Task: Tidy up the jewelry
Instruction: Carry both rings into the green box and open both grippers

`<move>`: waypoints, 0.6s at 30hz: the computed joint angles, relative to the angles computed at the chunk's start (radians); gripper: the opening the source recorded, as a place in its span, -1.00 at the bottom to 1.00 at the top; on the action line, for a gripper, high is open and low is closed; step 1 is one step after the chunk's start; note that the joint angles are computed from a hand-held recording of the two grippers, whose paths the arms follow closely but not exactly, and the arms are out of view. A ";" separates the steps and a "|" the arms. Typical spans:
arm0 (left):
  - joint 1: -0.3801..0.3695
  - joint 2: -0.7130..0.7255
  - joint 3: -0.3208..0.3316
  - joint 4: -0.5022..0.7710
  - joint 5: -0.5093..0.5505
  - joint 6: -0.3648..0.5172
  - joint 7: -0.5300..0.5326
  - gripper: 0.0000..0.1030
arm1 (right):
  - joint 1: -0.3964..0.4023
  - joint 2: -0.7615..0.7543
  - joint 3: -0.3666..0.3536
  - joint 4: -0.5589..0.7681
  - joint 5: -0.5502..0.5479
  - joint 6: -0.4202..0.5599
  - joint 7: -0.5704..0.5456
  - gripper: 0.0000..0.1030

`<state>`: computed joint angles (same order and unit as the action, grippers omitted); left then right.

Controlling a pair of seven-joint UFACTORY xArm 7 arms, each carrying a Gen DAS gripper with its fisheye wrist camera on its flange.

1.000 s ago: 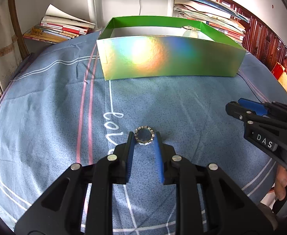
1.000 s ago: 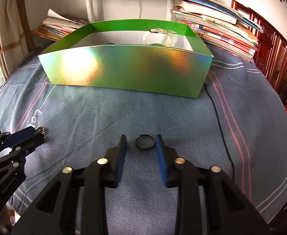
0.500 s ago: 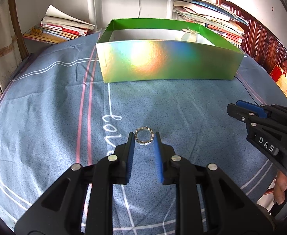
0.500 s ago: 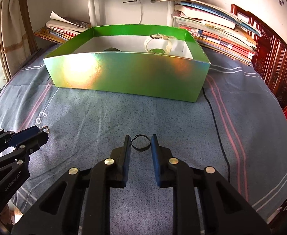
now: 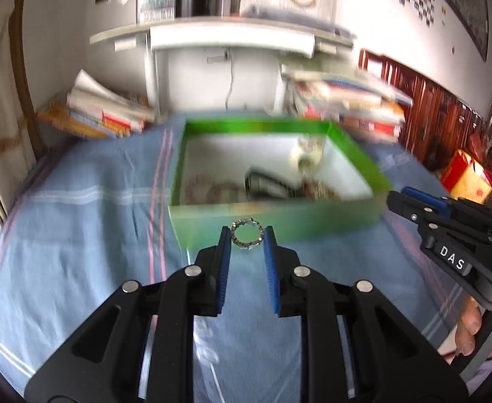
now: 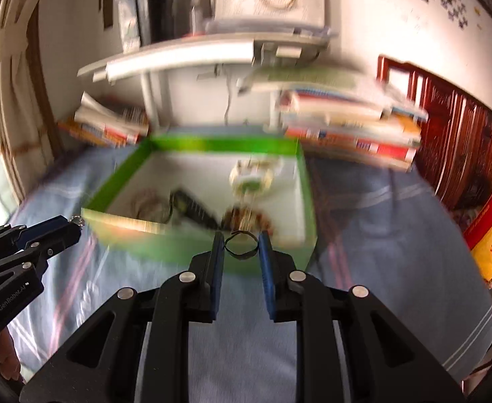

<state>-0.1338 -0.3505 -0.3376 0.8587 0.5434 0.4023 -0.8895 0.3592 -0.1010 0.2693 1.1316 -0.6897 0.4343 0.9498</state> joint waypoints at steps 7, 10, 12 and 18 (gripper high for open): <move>0.035 0.240 0.002 0.273 0.138 0.071 -0.062 -0.61 | 0.041 0.224 -0.069 0.228 0.149 0.038 -0.140 -0.59; 0.006 0.324 0.040 0.318 0.139 0.090 -0.065 -0.61 | 0.083 0.291 -0.106 0.266 0.146 0.053 -0.143 -0.58; -0.016 0.365 0.066 0.332 0.126 0.084 -0.051 -0.61 | 0.111 0.321 -0.132 0.283 0.131 0.063 -0.133 -0.58; -0.092 0.399 0.139 0.347 0.140 0.093 -0.054 0.10 | 0.145 0.306 -0.177 0.258 0.121 0.048 -0.103 -0.05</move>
